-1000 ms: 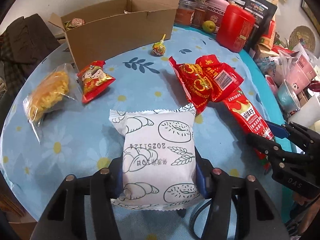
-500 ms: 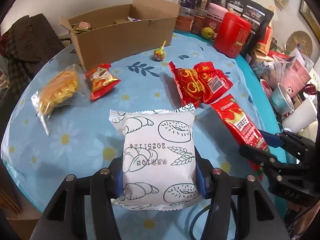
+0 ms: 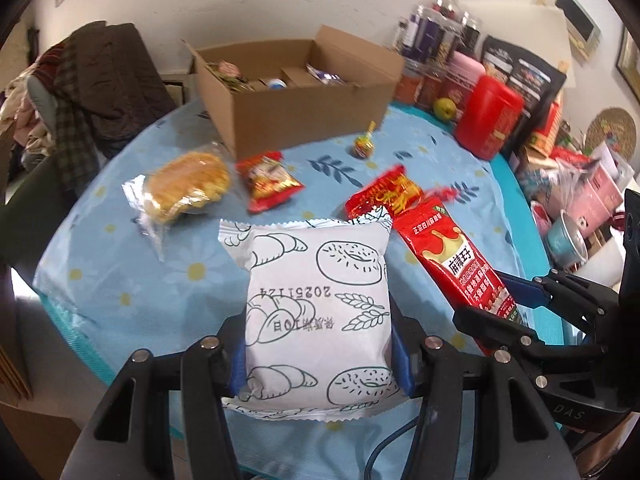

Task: Organize snacks
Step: 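Lift the white bread bag with the left tool while the right tool lifts the red pack, then carry both bags over the cardboard box and open both tools to drop them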

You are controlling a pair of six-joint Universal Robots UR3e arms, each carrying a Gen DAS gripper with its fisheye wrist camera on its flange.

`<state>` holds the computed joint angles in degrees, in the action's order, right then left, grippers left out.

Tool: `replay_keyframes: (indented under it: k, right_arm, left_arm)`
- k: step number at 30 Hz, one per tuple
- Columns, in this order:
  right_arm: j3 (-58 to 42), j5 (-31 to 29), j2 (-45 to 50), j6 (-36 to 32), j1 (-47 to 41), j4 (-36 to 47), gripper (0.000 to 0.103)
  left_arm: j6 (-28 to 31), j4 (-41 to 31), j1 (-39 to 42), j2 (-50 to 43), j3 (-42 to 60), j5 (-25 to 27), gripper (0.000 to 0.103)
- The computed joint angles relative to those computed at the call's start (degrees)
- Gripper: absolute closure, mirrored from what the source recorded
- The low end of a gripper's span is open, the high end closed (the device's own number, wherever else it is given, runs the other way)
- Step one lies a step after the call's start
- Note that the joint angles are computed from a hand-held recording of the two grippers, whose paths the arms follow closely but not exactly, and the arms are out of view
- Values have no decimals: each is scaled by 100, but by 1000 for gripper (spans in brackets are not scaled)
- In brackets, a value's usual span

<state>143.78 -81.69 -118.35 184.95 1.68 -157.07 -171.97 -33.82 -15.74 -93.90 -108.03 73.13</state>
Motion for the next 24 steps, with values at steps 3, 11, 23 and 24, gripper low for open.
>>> replay_keyframes:
  k: [3, 11, 23, 24]
  right_arm:
    - [-253, 53, 336, -41, 151, -191, 59]
    - [-986, 74, 1016, -158, 432, -357, 59]
    - [-2227, 463, 1529, -292, 188, -21, 59]
    - [-2345, 457, 1578, -289, 172, -15, 59]
  left_arm:
    - [-21, 47, 129, 127, -36, -16, 48]
    - [32, -37, 446, 305, 82, -102, 48]
    - [208, -57, 711, -6, 1083, -375, 48]
    - [227, -61, 715, -75, 1232, -402, 48]
